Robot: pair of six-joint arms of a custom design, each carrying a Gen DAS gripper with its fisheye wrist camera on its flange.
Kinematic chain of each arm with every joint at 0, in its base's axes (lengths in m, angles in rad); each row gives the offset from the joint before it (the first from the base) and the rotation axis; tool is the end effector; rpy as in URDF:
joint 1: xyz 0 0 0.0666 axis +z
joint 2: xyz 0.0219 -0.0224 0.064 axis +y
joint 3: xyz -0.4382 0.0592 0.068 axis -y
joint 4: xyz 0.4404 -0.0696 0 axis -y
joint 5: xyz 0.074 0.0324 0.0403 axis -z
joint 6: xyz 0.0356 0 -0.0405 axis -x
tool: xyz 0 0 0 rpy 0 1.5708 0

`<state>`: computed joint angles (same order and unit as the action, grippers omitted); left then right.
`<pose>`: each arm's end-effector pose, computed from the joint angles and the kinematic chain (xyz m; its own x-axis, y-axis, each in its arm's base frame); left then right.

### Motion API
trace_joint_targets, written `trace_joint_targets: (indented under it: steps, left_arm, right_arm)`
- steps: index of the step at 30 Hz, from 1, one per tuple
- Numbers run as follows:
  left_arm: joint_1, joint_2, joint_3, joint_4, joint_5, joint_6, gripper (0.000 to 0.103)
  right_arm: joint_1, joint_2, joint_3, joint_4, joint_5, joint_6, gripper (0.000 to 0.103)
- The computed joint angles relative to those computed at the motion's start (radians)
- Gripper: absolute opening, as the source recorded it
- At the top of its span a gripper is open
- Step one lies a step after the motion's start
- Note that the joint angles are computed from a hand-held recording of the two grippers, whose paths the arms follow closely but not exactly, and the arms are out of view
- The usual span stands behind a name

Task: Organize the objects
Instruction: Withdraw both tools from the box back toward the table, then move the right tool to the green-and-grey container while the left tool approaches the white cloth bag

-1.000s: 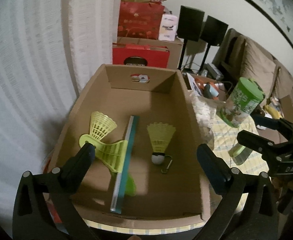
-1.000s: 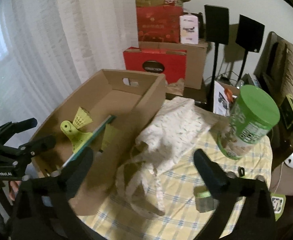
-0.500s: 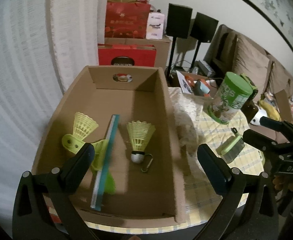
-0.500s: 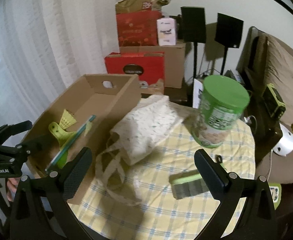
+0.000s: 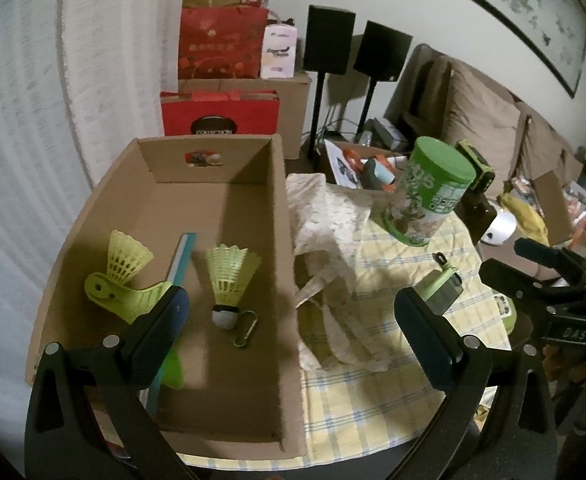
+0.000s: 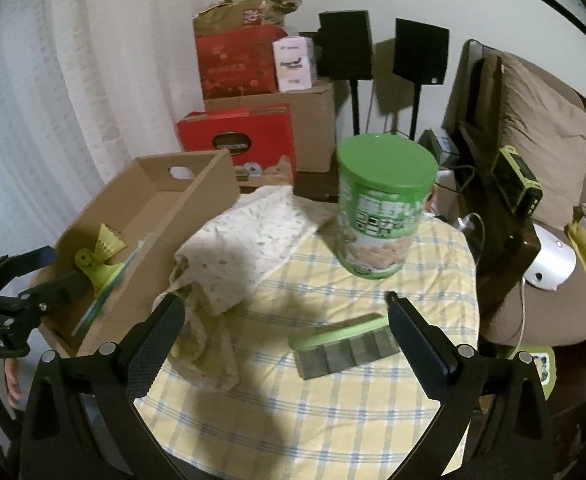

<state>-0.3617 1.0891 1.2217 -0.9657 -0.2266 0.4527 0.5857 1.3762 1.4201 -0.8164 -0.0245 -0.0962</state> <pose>0.3662 -0.1304 0.5281 -0.7114 -0.1865 -0.6776 -0.1197 0.9822 -0.1447 0.4349 0.2891 0.5164 -0.6334 -0.3049 -0.7112 -0.5088 0.8566 0.0858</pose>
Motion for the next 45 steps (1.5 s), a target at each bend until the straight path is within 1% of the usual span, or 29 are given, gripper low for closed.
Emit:
trace_joint_targets:
  steps: [6, 20, 26, 32, 38, 45]
  left_arm:
    - [-0.021, 0.014, 0.01, 0.013, -0.002, 0.012, 0.103]
    - [-0.067, 0.042, 0.039, 0.013, -0.036, 0.027, 0.103]
    - [-0.083, 0.055, 0.047, 0.012, -0.041, 0.029, 0.103]
    - [-0.107, 0.081, 0.052, 0.02, -0.025, 0.021, 0.103]
    - [-0.119, 0.113, 0.052, 0.035, 0.024, 0.018, 0.102]
    - [-0.132, 0.139, 0.039, 0.042, 0.036, 0.01, 0.102]
  right_arm:
    - [-0.021, -0.014, -0.017, 0.003, 0.006, -0.006, 0.103]
    - [-0.046, -0.036, -0.034, 0.008, 0.025, -0.01, 0.103]
    - [-0.07, -0.043, -0.043, 0.004, 0.02, -0.011, 0.103]
    - [-0.098, -0.042, -0.047, -0.007, 0.017, -0.012, 0.103]
    - [-0.127, -0.035, -0.056, -0.011, -0.01, -0.022, 0.103]
    - [-0.155, -0.03, -0.079, -0.008, -0.033, -0.03, 0.103]
